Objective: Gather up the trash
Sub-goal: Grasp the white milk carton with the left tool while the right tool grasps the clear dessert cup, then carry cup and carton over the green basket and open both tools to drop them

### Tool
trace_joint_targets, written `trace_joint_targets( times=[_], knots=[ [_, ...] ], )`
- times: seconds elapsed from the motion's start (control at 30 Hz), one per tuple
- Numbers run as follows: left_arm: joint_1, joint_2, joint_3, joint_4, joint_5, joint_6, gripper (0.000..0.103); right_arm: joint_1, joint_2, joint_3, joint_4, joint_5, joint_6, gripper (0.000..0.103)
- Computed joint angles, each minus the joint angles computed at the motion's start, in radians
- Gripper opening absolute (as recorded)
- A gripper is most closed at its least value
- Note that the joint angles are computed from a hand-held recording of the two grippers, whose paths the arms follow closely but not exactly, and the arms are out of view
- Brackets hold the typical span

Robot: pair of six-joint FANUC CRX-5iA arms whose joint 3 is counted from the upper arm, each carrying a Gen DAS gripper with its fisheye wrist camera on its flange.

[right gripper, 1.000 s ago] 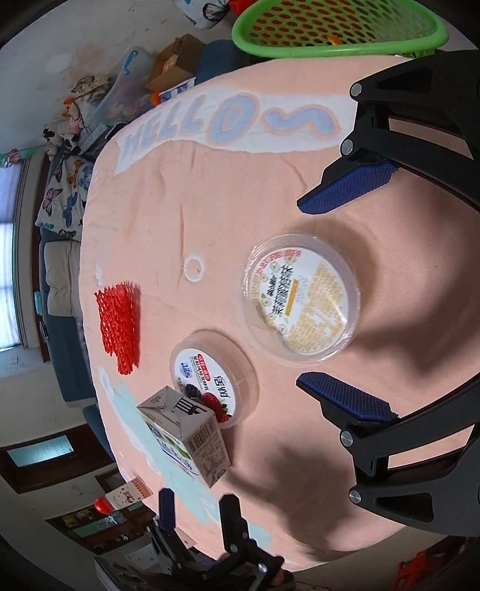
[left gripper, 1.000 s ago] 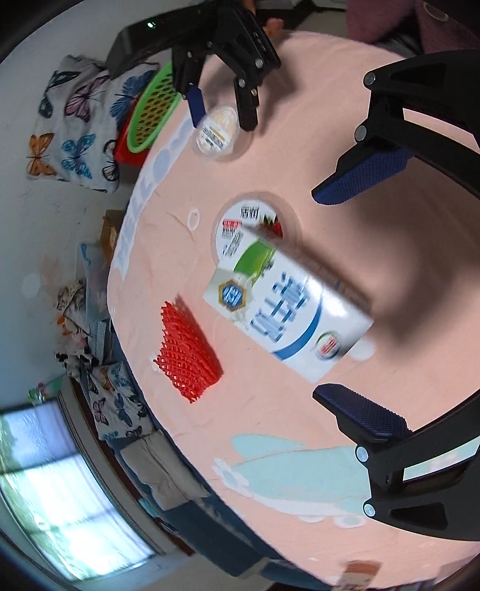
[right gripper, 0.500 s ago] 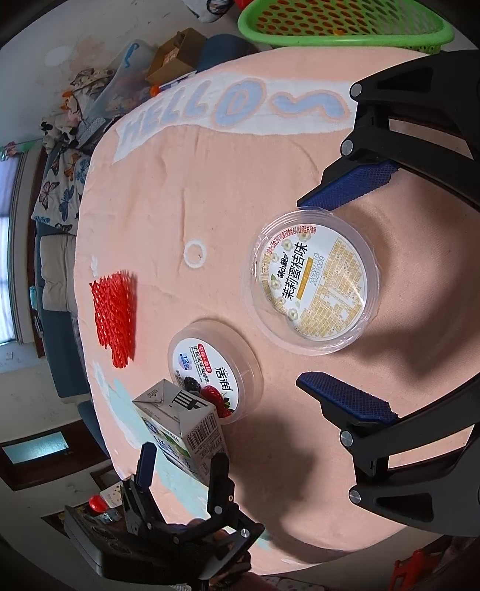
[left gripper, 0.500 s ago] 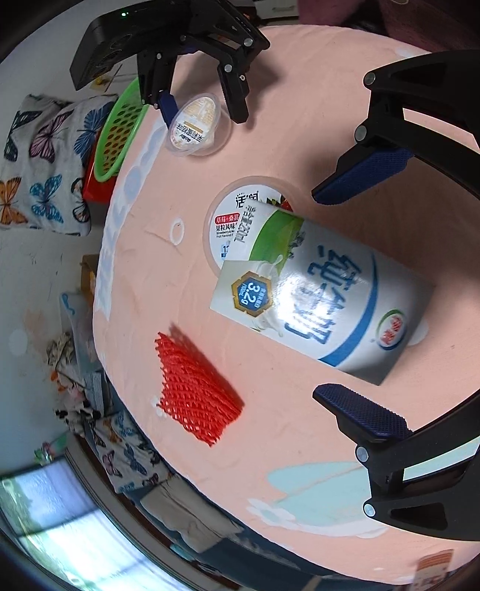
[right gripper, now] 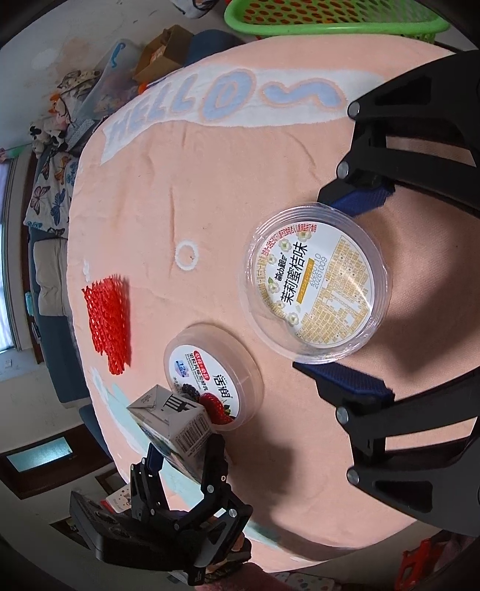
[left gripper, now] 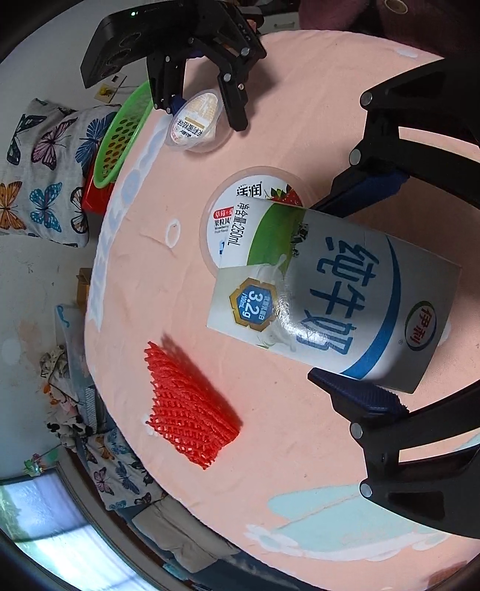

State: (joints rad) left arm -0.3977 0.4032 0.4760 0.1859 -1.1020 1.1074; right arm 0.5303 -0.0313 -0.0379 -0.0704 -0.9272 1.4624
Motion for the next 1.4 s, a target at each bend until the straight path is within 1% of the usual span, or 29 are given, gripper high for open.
trace_joint_targets(
  times=[0.13,0.23,0.3,0.37,0.47,0.63,0.73,0.83,1.1,1.23,1.4],
  knots=[
    [-0.003,-0.021,-0.033,0.011,0.030,0.018,0.073,-0.003,-0.007,-0.002,-0.007,0.007,0.000,0.064],
    [-0.016,-0.041,-0.052,-0.006,0.050,0.059,0.073,0.001,-0.022,-0.015,0.000,0.018,-0.006,0.063],
    [-0.026,-0.053,-0.058,-0.024,0.057,0.101,0.072,0.002,-0.032,-0.022,0.001,0.023,-0.007,0.063],
    [-0.031,-0.069,-0.075,-0.014,0.068,0.138,0.070,0.001,-0.042,-0.029,-0.001,0.029,-0.009,0.063],
    [-0.054,-0.088,-0.079,-0.052,0.073,0.195,0.069,-0.003,-0.061,-0.039,-0.005,0.034,-0.005,0.063],
    [-0.088,-0.096,-0.055,-0.095,0.042,0.282,0.068,-0.008,-0.093,-0.059,-0.001,0.041,-0.005,0.063],
    [-0.121,-0.087,-0.013,-0.145,0.002,0.355,0.067,-0.021,-0.115,-0.071,-0.010,0.044,0.000,0.063],
    [-0.150,-0.080,0.015,-0.176,-0.023,0.415,0.066,-0.034,-0.131,-0.082,-0.010,0.047,0.001,0.063],
    [-0.219,-0.058,0.076,-0.224,-0.040,0.521,0.065,-0.116,-0.171,-0.106,-0.017,0.052,0.007,0.063],
    [-0.250,-0.030,0.123,-0.248,-0.060,0.570,0.065,-0.181,-0.181,-0.111,-0.020,0.055,0.024,0.063],
    [-0.292,0.017,0.202,-0.275,-0.089,0.616,0.065,-0.286,-0.171,-0.104,-0.011,0.051,0.048,0.064]
  ],
)
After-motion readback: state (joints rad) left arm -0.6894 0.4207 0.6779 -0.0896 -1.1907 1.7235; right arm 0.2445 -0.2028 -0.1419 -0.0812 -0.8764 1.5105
